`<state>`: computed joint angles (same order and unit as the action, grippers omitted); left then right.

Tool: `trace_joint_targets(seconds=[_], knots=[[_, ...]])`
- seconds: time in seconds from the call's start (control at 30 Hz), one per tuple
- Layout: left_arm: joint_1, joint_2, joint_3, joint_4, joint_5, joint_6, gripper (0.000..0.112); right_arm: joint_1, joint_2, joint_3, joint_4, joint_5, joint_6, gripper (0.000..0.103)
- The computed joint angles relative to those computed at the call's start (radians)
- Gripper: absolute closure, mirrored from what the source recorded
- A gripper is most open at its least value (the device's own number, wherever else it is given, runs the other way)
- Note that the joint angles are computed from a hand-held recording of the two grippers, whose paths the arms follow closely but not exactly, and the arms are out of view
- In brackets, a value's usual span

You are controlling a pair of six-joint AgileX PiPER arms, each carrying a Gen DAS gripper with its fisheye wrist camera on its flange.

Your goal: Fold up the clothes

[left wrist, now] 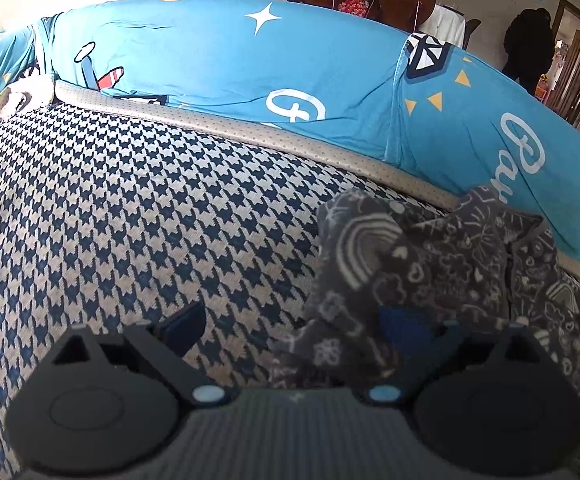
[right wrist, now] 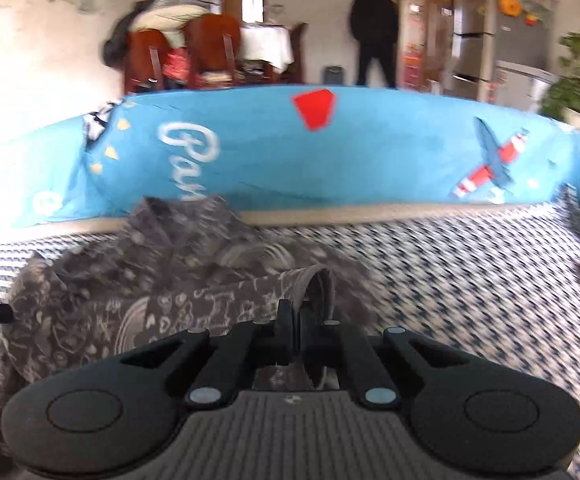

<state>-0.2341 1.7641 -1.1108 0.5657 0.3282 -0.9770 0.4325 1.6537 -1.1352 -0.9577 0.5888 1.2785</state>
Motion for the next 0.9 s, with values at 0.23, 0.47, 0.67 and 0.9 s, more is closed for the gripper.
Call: trace_joint_targets(seconds=[0.23,0.47,0.67,0.9], knots=[[-0.014,0.019,-0.009,0.085,0.021,-0.076,0.014,0.012,-0.024,0.049,-0.089,0.044,0.122,0.076],[-0.023,0.054,-0.027,0.146,0.048,-0.110,0.012,-0.023,-0.083,0.114,-0.048,-0.166,0.059,0.067],[-0.033,0.089,-0.046,0.224,0.082,-0.148,0.009,-0.005,-0.030,0.092,0.186,-0.210,-0.192,0.066],[-0.038,0.103,-0.034,0.289,0.068,-0.180,0.009,0.030,0.080,0.049,0.270,-0.150,-0.256,0.059]])
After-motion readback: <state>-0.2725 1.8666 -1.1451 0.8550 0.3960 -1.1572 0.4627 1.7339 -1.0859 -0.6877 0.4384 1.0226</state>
